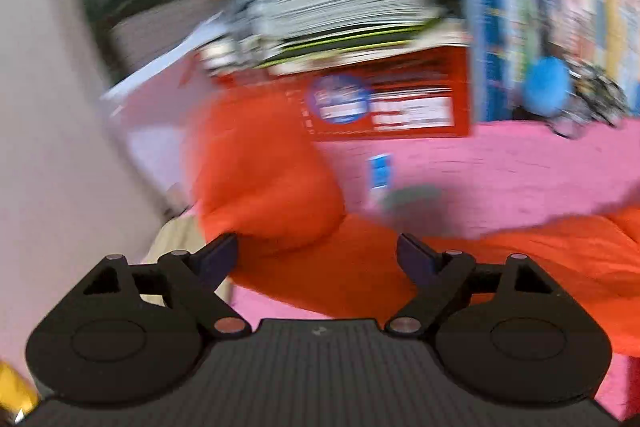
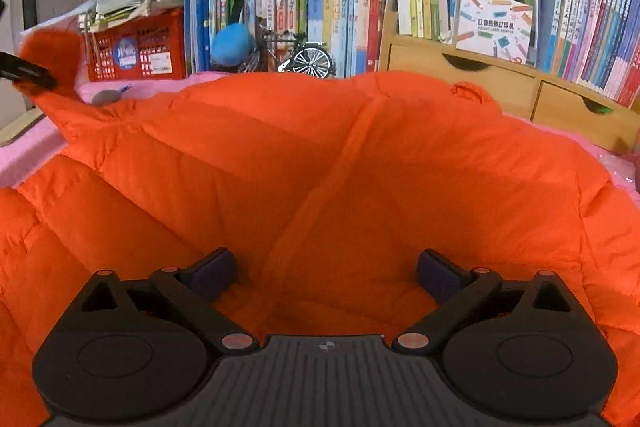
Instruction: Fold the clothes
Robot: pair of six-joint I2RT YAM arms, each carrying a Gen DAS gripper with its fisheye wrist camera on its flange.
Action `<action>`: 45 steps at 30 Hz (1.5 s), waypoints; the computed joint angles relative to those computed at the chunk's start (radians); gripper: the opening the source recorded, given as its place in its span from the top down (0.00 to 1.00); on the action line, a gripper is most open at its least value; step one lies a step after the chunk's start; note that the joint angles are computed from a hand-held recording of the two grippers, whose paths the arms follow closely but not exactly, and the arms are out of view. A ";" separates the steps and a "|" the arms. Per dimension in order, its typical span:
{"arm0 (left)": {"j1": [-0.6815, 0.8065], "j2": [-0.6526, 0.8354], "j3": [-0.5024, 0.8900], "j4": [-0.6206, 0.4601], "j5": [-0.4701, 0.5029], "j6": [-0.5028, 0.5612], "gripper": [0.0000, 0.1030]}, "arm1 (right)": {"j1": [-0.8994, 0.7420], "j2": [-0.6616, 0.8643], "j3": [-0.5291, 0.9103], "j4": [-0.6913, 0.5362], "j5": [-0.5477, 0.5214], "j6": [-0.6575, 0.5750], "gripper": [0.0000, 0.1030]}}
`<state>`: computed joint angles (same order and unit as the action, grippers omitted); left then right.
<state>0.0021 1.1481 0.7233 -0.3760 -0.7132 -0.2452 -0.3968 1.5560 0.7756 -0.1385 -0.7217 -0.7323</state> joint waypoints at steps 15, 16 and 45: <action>-0.656 -0.039 -0.072 0.053 0.074 -0.281 0.00 | -0.081 -0.035 -0.002 -0.040 -0.065 0.003 0.00; -0.705 -0.004 -0.065 0.073 0.080 -0.294 0.00 | -0.110 -0.046 -0.001 -0.059 -0.092 -0.001 0.00; -0.777 0.164 -0.160 0.041 -0.116 -0.541 0.00 | -0.021 0.095 0.058 0.099 0.059 -0.044 0.27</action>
